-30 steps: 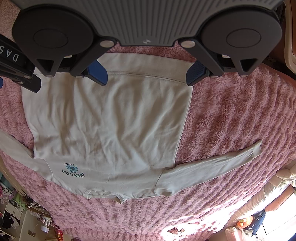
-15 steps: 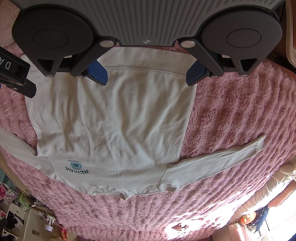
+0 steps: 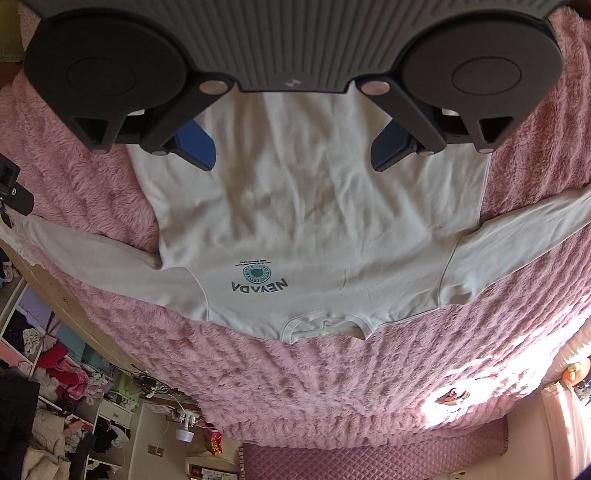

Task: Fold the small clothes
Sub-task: 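Reach the right tool to the sleeve cuff and close on it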

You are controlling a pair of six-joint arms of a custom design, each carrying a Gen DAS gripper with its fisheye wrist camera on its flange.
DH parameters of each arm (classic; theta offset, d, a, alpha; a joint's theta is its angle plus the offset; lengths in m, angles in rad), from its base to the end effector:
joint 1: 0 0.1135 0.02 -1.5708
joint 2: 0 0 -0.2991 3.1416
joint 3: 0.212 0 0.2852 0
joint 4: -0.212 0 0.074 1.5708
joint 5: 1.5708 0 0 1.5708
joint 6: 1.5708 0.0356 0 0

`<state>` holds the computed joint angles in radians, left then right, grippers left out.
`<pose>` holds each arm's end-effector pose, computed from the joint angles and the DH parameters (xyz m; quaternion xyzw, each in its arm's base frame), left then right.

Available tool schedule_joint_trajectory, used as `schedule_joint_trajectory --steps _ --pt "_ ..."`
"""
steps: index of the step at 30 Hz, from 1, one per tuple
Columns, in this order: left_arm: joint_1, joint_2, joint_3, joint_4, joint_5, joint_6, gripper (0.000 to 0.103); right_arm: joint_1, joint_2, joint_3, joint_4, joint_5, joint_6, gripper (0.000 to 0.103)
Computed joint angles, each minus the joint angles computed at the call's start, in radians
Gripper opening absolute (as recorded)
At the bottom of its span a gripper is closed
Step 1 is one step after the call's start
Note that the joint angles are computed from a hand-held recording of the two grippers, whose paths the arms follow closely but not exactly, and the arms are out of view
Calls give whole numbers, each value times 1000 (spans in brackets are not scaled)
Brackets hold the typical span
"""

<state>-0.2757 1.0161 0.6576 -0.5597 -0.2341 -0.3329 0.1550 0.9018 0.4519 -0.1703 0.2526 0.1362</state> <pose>0.2049 -0.0494 0.2398 -0.0643 0.9393 0.0102 0.3369 0.1989 0.0221 0.2179 0.0494 0.8826 -0.0450 0.4654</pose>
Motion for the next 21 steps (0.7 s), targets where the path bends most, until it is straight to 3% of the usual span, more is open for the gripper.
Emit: schedule_joint_trajectory --steps 3,5,8,10,14,17,21 --pt "-24 150 34 143 31 19 103 -124 146 -50 287 6 -137 82" --pt "-35 259 68 227 49 27 103 -234 284 -59 481 -67 -186 81" --pt "-38 404 121 331 79 27 103 -396 511 4 640 -214 -143 76" --pt "-38 505 166 403 94 16 103 -476 669 79 706 -263 -86 74" --pt "-40 653 247 484 110 0 103 -555 937 231 815 -218 -37 68" --pt "-50 755 329 482 117 -13 103 -605 1093 384 761 -204 -29 56" --pt "-69 856 408 484 101 -20 103 -655 1239 534 701 -227 21 53"
